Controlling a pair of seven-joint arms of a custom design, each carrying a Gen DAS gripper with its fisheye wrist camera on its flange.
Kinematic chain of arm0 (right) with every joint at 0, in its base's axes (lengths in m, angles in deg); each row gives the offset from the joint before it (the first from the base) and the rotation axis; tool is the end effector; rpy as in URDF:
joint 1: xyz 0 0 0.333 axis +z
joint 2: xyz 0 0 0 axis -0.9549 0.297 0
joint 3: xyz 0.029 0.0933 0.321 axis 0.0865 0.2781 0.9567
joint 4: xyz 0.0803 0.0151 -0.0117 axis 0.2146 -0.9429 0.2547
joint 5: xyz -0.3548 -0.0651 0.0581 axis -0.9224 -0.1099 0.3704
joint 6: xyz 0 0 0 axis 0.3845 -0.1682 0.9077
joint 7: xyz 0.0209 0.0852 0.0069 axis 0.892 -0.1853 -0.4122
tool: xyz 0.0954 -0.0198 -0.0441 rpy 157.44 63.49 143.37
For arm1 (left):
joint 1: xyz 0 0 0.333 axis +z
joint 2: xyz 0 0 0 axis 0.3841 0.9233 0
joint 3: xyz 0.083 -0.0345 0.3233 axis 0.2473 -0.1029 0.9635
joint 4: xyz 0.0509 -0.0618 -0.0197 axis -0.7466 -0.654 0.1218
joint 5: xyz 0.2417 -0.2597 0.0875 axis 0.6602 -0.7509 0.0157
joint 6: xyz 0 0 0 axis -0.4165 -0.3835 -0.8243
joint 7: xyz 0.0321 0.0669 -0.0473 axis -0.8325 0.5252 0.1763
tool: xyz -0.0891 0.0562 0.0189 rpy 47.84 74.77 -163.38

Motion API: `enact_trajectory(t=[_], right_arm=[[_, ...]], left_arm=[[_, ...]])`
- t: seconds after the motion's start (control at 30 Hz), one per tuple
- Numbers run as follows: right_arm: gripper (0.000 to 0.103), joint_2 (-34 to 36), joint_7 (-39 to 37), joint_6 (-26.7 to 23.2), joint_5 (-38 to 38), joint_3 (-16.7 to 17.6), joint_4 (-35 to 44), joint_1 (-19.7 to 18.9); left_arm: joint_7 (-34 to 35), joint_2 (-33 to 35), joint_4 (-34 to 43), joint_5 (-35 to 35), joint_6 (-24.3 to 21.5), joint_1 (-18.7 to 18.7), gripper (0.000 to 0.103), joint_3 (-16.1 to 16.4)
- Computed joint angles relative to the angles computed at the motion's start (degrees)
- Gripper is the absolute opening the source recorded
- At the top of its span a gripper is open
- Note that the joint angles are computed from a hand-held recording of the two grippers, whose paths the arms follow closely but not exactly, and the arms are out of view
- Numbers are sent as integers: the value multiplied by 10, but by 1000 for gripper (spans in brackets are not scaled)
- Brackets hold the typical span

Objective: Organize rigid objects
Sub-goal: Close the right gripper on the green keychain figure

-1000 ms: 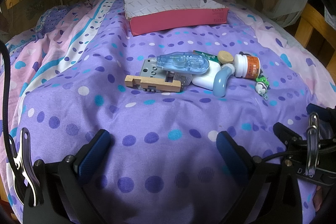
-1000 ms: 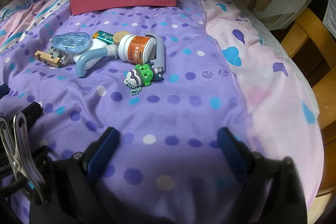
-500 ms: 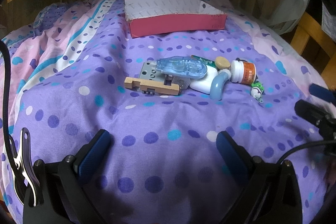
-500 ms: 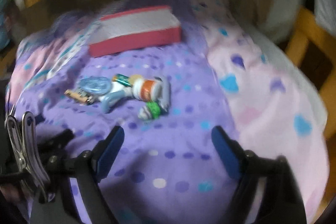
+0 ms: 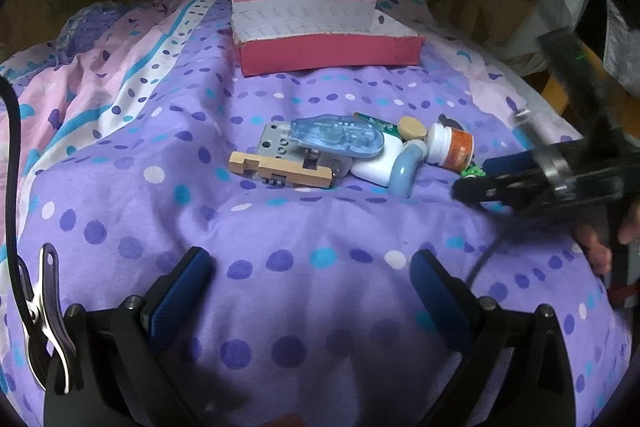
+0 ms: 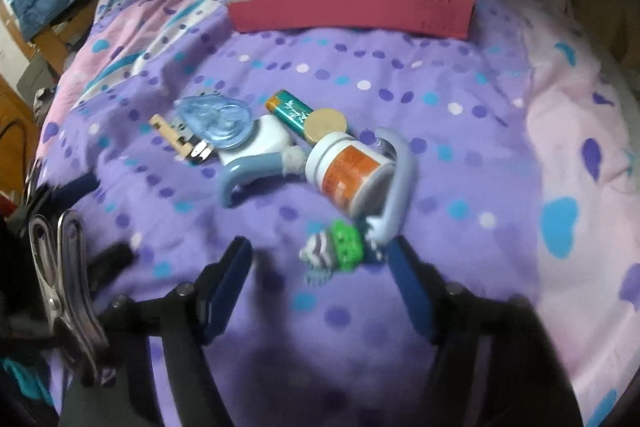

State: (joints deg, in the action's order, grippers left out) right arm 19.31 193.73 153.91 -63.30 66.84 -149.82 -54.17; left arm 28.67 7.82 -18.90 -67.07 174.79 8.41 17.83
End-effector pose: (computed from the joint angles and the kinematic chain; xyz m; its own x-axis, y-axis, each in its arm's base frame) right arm 0.6953 0.2908 0.4546 0.1032 -0.9774 -0.1843 -0.9118 -0.0190 -0.4102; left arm 0.6481 -0.2567 0.4891 -0.4387 -0.8967 0.0594 -0.7221 0.3123 -0.6173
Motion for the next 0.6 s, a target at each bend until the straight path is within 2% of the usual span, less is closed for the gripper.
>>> enact_trajectory(t=[0.1,0.17,0.2,0.23,0.27,0.33,0.47,0.6], right_arm=[[73,42,23,-72,-13,-13,71,13],[67,49,26,-76,-24,-18,78,20],[63,42,32,-65,-29,-21,64,23],[51,35,35,-55,-28,-20,52,21],[51,26,36,-37,-23,-16,34,16],[50,7,45,2,-16,-12,-6,9],[50,-31,61,68,-18,-11,-74,5],[50,-72,70,125,3,-1,-140,-16]], left_arm=[[5,-2,-2,-7,1,4,99,-4],[6,-4,-3,-12,2,5,90,-5],[5,-4,-2,-14,1,6,86,-5],[4,-4,0,-14,0,5,77,-5],[11,-3,5,-15,-7,6,71,-8],[33,0,20,-26,-25,13,64,-19],[73,6,44,-47,-43,14,62,-34],[124,51,133,-60,-124,9,62,-50]])
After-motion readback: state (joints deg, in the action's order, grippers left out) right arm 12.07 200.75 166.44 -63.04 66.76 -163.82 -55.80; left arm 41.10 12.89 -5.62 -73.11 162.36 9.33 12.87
